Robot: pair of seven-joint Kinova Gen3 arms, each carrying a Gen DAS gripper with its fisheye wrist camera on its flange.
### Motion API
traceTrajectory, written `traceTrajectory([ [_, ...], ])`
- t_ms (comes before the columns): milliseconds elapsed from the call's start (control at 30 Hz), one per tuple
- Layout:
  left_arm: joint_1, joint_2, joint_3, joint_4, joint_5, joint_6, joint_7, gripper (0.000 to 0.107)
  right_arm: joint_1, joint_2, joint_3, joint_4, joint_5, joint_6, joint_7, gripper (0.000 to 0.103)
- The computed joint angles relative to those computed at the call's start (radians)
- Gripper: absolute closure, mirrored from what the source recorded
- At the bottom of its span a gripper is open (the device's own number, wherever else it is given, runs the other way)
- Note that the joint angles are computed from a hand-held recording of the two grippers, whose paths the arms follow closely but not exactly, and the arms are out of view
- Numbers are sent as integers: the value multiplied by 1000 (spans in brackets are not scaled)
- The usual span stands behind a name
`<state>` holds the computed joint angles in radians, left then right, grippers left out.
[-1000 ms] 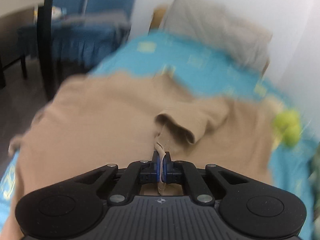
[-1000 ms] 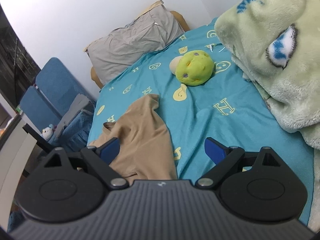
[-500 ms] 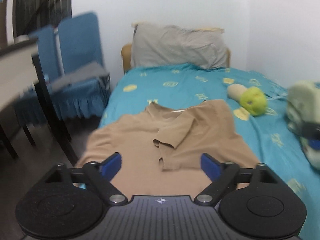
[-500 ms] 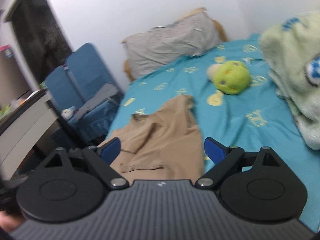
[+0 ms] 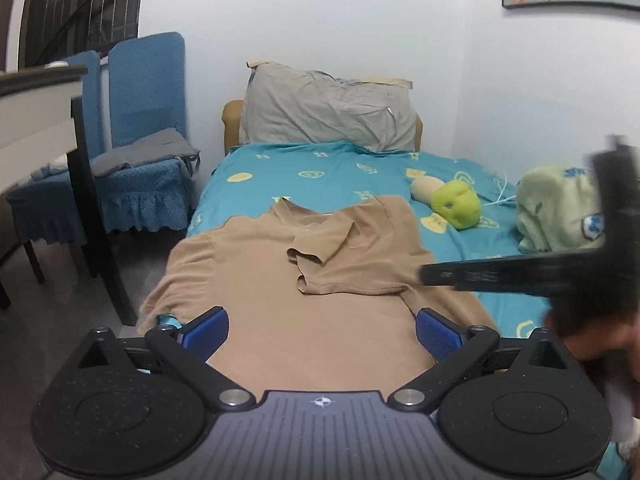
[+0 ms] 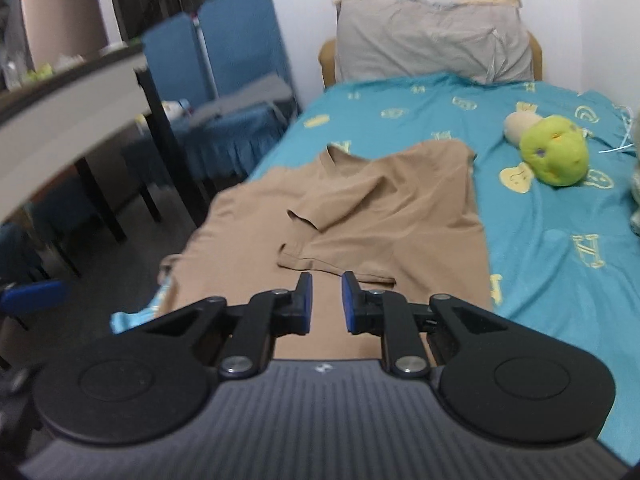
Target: Fold clothes
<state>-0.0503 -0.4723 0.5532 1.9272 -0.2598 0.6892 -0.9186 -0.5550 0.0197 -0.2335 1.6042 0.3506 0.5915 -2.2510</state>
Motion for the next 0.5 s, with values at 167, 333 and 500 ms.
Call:
traceTrajectory([
  [167, 7, -6, -86, 91, 13, -114, -24, 7, -66, 187, 56, -156, 105, 39, -27, 84],
  [333, 16, -4, -188, 133, 73, -174, -43, 7, -110, 365, 118, -358, 80, 142, 57, 84],
  [500, 44, 24, -287, 152, 139, -202, -78, 7, -158, 483, 179, -492, 65, 181, 138, 85],
])
